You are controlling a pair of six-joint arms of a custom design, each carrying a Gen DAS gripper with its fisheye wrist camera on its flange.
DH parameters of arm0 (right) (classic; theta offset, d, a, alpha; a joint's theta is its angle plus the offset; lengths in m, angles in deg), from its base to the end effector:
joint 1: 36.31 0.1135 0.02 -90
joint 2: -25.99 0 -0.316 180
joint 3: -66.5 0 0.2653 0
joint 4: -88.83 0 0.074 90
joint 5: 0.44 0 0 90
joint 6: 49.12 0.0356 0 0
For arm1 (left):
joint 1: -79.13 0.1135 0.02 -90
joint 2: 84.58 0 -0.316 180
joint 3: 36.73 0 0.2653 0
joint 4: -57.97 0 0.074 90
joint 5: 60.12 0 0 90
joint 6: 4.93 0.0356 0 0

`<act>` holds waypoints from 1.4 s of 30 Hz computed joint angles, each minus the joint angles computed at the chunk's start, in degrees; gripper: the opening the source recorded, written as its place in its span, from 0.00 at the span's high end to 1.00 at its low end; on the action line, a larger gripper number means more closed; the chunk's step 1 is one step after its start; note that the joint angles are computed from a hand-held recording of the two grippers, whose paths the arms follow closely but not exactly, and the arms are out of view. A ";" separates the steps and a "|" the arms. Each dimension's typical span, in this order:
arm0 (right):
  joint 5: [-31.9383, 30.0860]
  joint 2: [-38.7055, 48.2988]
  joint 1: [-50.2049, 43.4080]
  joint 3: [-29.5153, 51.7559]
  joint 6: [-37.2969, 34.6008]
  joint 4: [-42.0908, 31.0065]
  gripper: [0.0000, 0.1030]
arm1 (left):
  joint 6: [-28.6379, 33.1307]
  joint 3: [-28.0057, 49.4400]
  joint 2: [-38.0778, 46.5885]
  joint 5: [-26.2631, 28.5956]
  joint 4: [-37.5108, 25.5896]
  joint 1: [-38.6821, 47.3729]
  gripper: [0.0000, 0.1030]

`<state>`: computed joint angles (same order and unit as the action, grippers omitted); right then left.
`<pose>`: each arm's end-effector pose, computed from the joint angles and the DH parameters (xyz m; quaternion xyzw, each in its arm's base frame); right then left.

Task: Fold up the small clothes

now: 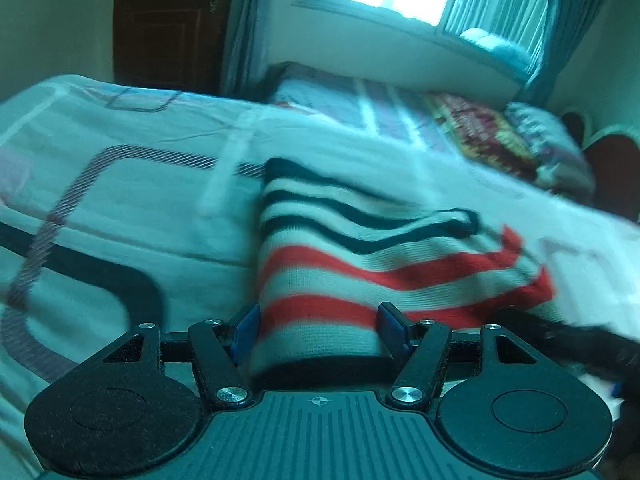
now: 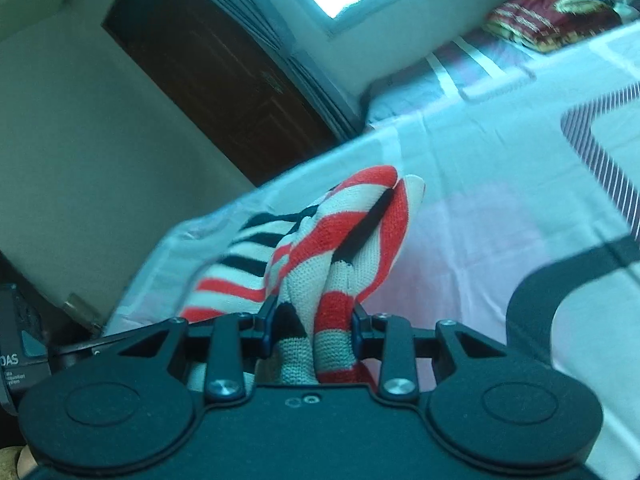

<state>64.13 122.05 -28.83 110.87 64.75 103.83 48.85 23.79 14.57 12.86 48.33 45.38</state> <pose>0.2984 0.0546 0.1561 0.0265 0.8770 0.3076 0.3682 0.2963 -0.1855 0.1792 -0.0726 0.9228 -0.0887 0.3679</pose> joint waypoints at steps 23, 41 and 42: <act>19.21 5.01 7.49 12.54 -7.56 -12.04 0.86 | -2.59 6.34 7.28 4.01 -1.25 3.94 0.16; 21.27 -12.60 12.26 -2.50 -3.55 -11.67 0.72 | -4.99 -3.21 -5.06 -5.14 -4.25 -7.96 0.15; 22.11 -14.19 12.82 -3.07 -3.30 -12.03 0.70 | -4.75 -3.58 -6.12 -6.00 -5.02 -8.92 0.15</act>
<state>86.24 107.86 -16.01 107.80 61.46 91.79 44.10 20.21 8.45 6.87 43.32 36.46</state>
